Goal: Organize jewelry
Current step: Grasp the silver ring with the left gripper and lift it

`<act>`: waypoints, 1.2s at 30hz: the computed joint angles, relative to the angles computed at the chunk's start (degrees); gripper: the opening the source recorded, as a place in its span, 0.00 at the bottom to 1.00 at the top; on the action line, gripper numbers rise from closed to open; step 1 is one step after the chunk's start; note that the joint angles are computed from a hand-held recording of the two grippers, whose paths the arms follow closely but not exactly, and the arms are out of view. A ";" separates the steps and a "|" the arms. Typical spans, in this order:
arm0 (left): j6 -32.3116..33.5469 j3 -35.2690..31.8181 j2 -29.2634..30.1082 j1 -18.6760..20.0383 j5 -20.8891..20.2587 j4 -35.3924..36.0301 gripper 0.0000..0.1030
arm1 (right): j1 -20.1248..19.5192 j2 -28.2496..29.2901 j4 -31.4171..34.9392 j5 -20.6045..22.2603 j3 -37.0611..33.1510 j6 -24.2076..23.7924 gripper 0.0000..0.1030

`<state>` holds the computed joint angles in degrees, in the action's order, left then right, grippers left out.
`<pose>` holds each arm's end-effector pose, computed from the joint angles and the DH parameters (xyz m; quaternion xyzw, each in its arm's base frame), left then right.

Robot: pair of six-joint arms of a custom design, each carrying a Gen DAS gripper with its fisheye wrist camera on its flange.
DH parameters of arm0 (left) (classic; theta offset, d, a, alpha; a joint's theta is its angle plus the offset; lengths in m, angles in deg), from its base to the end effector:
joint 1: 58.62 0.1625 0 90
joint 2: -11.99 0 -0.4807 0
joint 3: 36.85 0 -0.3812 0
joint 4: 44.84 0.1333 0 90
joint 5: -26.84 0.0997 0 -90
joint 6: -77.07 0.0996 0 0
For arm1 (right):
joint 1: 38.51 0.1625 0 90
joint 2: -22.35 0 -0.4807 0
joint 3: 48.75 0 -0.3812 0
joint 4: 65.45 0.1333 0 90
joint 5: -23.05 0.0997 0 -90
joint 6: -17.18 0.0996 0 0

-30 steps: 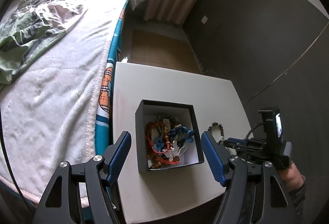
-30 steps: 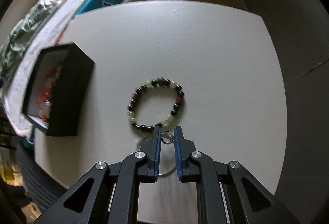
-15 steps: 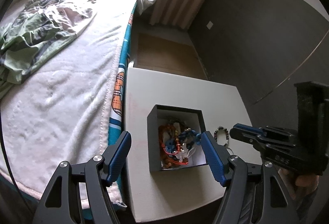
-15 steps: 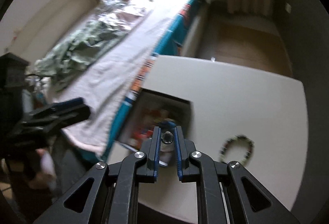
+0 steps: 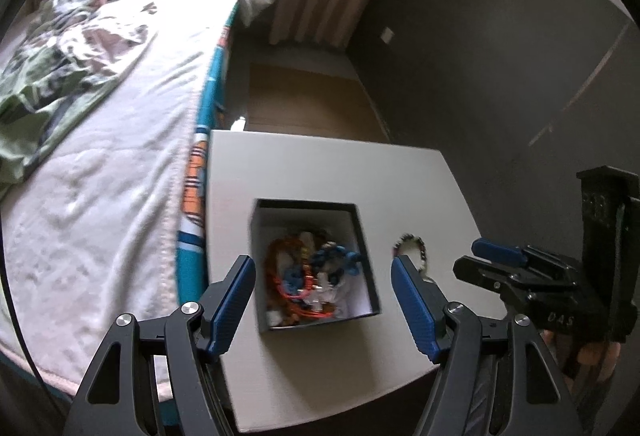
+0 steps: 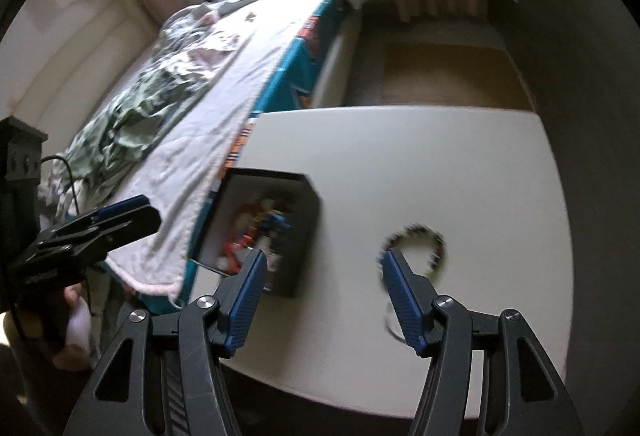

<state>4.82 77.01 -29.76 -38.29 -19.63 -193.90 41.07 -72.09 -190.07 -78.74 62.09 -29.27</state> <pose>-0.4517 -0.3827 0.0270 0.0214 0.9234 -0.3138 0.2199 0.0290 -0.4666 0.4727 0.2883 -0.9390 0.0902 0.1642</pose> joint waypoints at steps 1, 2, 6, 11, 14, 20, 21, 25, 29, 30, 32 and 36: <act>0.91 -0.62 0.58 0.11 -0.34 -0.26 0.69 | -0.96 -0.17 0.00 0.04 -0.32 0.08 0.59; 2.26 -1.59 1.49 0.25 -0.86 -0.54 0.69 | -1.67 -0.29 -0.20 -0.09 -0.50 0.14 0.59; 5.33 -5.86 4.61 0.88 -3.26 1.68 0.69 | -4.69 -0.90 -0.13 0.68 -1.38 0.07 0.59; 7.97 -10.94 8.50 1.43 -6.02 4.16 0.69 | -8.43 -1.60 -0.41 2.12 -2.05 0.17 0.59; 8.99 -14.59 10.92 2.06 -8.54 6.62 0.69 | -10.72 -1.94 -1.02 3.09 -2.26 0.18 0.59; 10.53 -21.83 15.17 3.69 -12.39 12.65 0.59 | -14.99 -2.26 -1.57 5.38 -2.80 -0.06 0.59; 10.57 -23.18 15.94 4.09 -13.18 13.83 0.56 | -15.60 -2.27 -1.71 5.68 -2.93 0.00 0.59; 9.95 -26.80 18.23 5.29 -15.69 17.46 0.43 | -18.21 -2.30 -1.01 7.51 -3.93 0.01 0.59; 8.24 -30.10 20.81 6.36 -17.22 21.26 0.34 | -20.42 -2.44 -0.82 8.68 -4.62 -0.15 0.59; 7.98 -30.47 21.18 6.60 -17.69 21.53 0.32 | -20.96 -2.43 -0.60 9.02 -4.89 -0.16 0.59; 7.46 -31.56 22.24 7.05 -18.79 22.46 0.30 | -21.85 -2.39 -0.29 9.43 -5.35 -0.14 0.59; 5.77 -33.37 23.82 7.48 -19.25 25.20 0.27 | -23.27 -2.33 0.24 10.01 -6.06 -0.49 0.59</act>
<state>10.59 43.64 -5.93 -30.82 -38.88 -168.69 17.80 -74.42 -189.84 -68.73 56.02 -29.75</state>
